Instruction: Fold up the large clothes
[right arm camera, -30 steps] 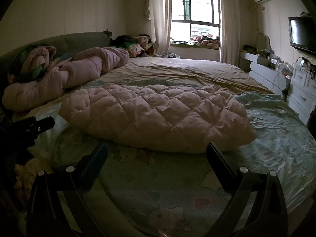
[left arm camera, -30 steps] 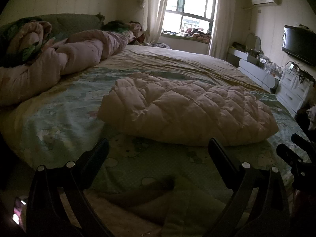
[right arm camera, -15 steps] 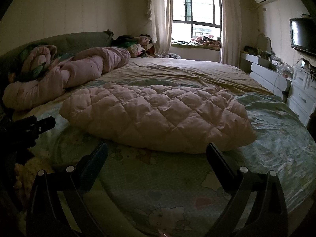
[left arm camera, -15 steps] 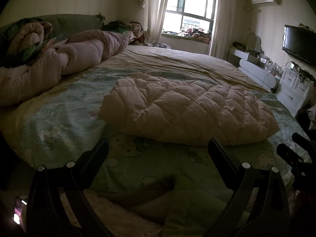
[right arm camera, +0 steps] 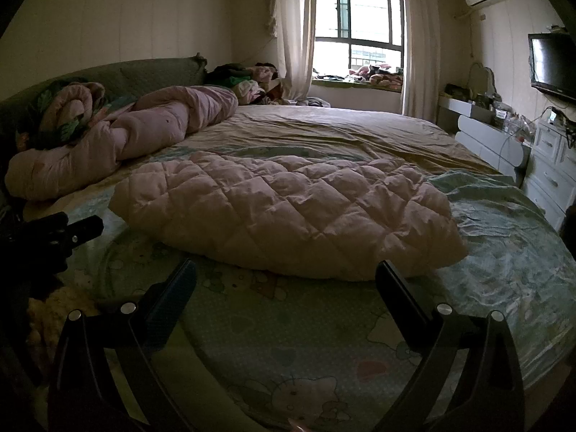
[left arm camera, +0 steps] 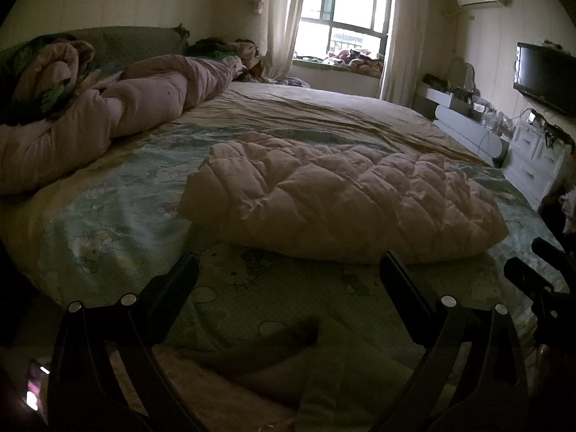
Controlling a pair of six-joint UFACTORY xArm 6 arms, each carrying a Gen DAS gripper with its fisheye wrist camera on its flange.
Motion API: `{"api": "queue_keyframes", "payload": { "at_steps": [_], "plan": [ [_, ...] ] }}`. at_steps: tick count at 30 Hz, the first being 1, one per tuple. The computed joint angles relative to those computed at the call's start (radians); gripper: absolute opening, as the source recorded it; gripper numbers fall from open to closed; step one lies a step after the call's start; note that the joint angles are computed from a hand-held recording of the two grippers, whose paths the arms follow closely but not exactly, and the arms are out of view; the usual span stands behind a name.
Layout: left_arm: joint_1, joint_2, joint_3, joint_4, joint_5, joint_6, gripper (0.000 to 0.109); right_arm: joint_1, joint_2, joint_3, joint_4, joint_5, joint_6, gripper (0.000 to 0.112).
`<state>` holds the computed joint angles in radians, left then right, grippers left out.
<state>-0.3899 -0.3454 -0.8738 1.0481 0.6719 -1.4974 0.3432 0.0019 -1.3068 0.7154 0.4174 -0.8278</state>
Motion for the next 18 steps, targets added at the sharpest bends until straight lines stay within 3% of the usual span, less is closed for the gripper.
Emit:
{"api": "queue_keyframes", "payload": {
  "at_steps": [18],
  "plan": [
    [0.020,-0.040,0.037,-0.009,-0.036,-0.001,0.094,0.007,0.003,-0.007,-0.008,-0.005,-0.022,0.099]
  ]
}}
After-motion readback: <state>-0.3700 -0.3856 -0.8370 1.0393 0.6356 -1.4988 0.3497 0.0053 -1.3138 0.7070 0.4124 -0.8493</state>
